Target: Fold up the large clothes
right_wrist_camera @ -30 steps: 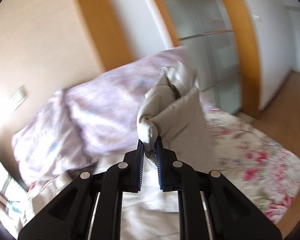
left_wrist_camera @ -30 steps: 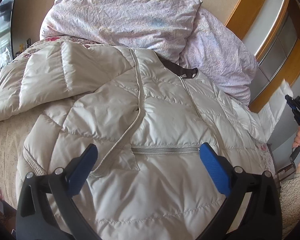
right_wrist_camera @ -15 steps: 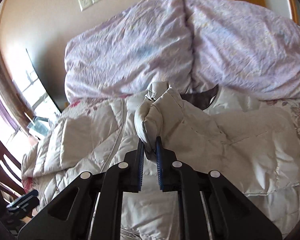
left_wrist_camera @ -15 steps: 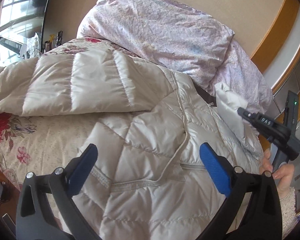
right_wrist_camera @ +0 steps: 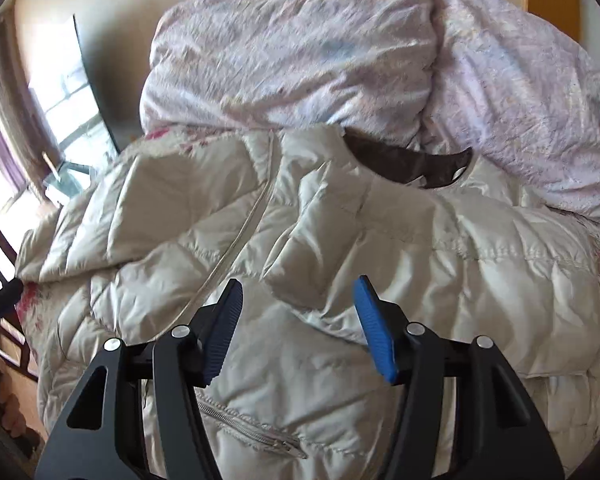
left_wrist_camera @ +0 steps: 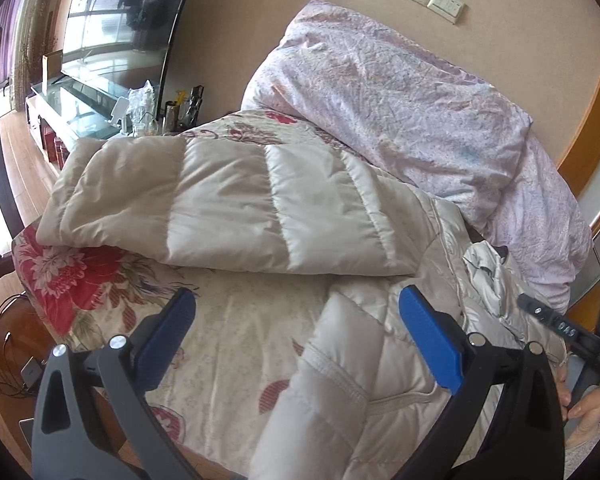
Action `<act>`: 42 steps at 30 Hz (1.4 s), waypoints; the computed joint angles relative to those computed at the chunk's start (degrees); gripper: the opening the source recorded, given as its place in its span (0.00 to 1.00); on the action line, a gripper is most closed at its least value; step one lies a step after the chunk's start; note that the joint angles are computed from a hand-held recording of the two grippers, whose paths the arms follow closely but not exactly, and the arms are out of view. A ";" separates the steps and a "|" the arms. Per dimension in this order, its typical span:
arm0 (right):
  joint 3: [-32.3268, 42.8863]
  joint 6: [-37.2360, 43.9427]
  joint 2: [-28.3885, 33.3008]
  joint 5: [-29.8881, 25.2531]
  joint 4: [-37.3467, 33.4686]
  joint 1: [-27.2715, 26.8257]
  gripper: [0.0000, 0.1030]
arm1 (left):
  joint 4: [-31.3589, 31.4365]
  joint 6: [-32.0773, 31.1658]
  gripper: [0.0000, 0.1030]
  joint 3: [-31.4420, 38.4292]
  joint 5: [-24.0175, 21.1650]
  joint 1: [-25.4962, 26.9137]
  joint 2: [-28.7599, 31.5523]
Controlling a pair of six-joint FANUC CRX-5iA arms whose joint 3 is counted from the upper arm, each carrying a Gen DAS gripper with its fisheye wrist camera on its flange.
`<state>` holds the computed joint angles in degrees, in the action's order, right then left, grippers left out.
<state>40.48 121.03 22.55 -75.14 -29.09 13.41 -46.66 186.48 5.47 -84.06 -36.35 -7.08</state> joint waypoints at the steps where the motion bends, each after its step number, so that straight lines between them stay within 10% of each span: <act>1: 0.18 -1.89 0.25 2.06 0.77 -0.30 0.57 | 0.69 0.50 0.98 -0.97 0.37 0.49 -0.80; 5: -0.34 -14.96 3.95 10.20 15.10 2.45 0.56 | 1.50 4.09 0.98 -4.26 0.78 1.14 -3.50; 8: 2.72 -19.77 9.45 6.09 21.23 4.30 0.57 | 1.06 6.81 0.98 -5.42 -1.23 0.82 -4.47; 13: -10.46 -22.64 4.66 18.48 33.40 9.31 0.57 | 0.69 11.68 0.98 -6.81 -6.08 1.23 -5.63; 24: -11.20 -20.31 3.45 20.82 26.61 6.99 0.57 | 2.34 27.72 0.95 -15.51 -1.37 5.85 -14.58; 31: -10.38 -20.08 3.73 20.34 24.92 6.45 0.57 | 1.33 37.25 0.58 -20.33 -0.52 8.10 -21.02; 42: -10.23 -20.16 3.79 20.34 24.55 6.39 0.57 | 0.44 26.00 0.18 -14.92 -4.56 9.01 -19.36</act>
<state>30.26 100.87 26.34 -54.80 -4.54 19.80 -46.21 212.48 -9.46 -88.62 -27.34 -26.44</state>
